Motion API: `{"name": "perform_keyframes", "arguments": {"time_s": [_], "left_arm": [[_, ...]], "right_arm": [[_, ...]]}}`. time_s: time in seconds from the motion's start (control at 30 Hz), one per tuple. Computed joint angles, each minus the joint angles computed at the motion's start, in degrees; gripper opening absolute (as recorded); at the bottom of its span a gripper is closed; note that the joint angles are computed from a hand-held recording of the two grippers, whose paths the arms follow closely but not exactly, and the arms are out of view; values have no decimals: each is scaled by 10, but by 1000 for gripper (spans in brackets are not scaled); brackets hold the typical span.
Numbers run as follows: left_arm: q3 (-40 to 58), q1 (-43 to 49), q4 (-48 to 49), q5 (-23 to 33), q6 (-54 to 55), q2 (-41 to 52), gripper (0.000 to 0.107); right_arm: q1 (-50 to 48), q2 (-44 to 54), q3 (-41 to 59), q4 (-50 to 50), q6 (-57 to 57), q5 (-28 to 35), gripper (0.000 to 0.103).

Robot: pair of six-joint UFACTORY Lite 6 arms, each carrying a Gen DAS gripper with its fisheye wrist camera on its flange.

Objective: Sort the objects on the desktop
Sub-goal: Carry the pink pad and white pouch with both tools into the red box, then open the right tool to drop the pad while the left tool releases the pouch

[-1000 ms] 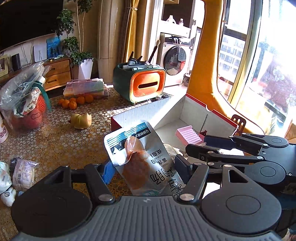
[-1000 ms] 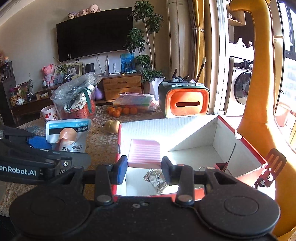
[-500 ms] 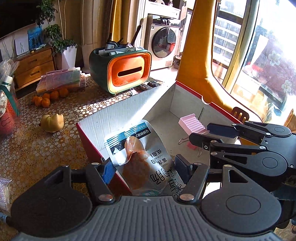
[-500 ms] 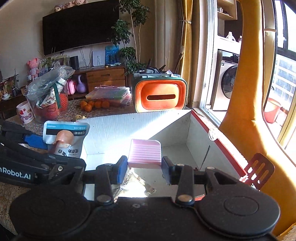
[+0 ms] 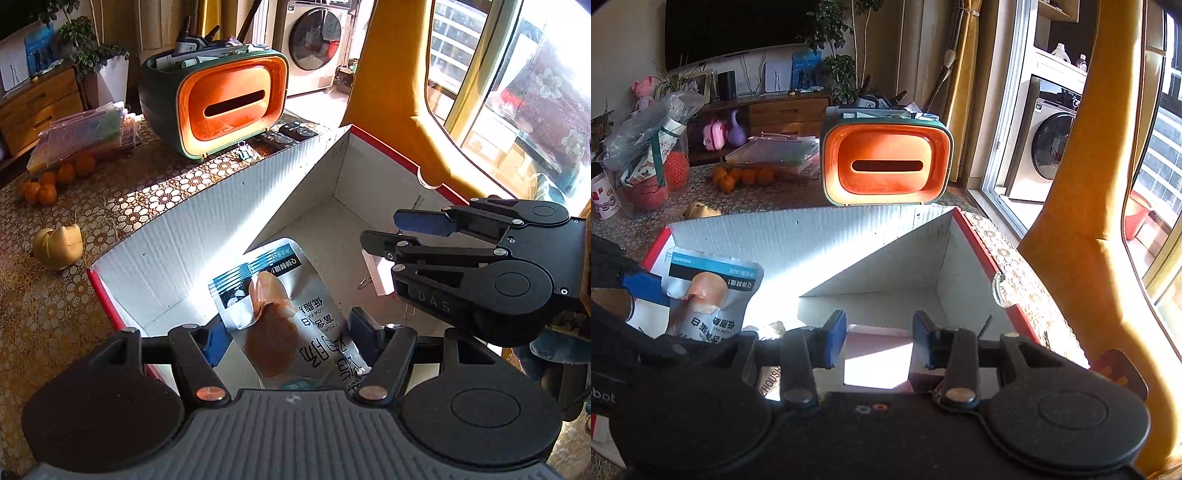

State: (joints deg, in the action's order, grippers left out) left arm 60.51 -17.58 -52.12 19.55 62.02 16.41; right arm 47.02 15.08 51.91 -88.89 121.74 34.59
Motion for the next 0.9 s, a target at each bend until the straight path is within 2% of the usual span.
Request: {"name": "perform_keyframes", "arguments": {"time_s": [0.03, 0.17, 0.3, 0.47, 0.7, 0.77, 0.83, 0.9], "left_arm": [[11, -6, 30, -2, -30, 11, 67], [52, -22, 125, 9, -121, 50, 67], [89, -30, 182, 29, -177, 83, 67], [116, -37, 208, 55, -193, 112, 67], [108, -49, 232, 52, -204, 111, 68], [95, -49, 226, 48, -195, 101, 70], [86, -47, 217, 45, -188, 92, 77], [79, -42, 201, 48, -176, 83, 78]], "right_arm": [[-8, 7, 6, 1, -6, -6, 29], [-42, 26, 29, 23, -49, -55, 28], [-50, 26, 24, 19, -43, -68, 31], [-52, -3, -10, -12, -3, -79, 36], [-54, -18, -24, -34, 24, -93, 45], [-52, -20, -24, -31, 21, -93, 50], [-51, -24, -26, -32, 26, -91, 51], [-50, -27, -28, -29, 28, -93, 51]]}}
